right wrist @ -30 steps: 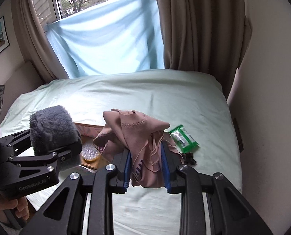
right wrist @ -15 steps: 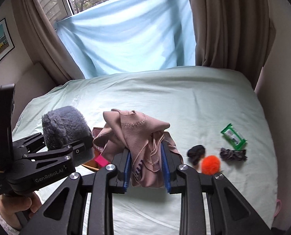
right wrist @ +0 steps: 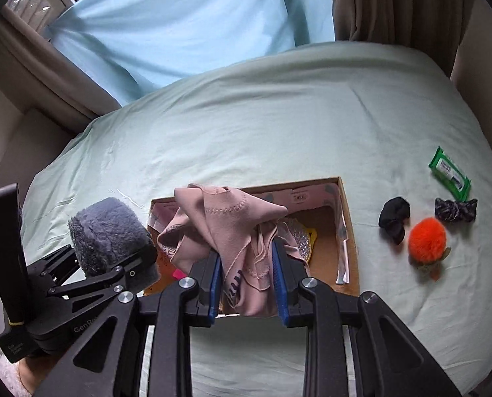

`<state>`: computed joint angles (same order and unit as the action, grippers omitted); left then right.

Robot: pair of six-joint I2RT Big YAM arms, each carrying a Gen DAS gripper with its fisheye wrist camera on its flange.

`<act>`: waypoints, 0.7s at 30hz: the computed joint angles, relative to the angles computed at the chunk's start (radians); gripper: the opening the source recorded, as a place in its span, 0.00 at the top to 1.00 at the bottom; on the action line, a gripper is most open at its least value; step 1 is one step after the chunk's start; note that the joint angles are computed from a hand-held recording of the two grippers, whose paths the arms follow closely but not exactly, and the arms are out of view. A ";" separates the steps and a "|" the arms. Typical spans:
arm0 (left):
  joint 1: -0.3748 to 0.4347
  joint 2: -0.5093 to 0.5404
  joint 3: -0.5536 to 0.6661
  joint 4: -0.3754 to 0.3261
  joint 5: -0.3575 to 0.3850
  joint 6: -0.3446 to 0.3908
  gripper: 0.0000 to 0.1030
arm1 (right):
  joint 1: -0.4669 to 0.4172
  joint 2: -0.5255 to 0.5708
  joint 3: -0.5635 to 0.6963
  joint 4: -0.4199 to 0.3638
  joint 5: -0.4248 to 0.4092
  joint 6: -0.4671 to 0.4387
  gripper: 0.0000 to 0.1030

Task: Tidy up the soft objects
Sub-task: 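Carry the grey fuzzy ball and pink cloth over the box with both tools, then release the grey ball and pink cloth into the box, lift both tools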

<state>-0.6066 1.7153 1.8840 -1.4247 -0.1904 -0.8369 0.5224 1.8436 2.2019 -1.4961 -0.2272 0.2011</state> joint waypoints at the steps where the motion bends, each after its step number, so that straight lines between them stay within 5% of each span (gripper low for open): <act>1: 0.004 0.005 -0.008 0.006 0.012 0.004 0.48 | 0.000 0.018 0.003 -0.008 -0.003 0.020 0.76; 21: 0.068 0.159 -0.021 0.054 0.203 0.099 0.47 | -0.032 0.287 0.173 -0.162 -0.063 0.078 0.75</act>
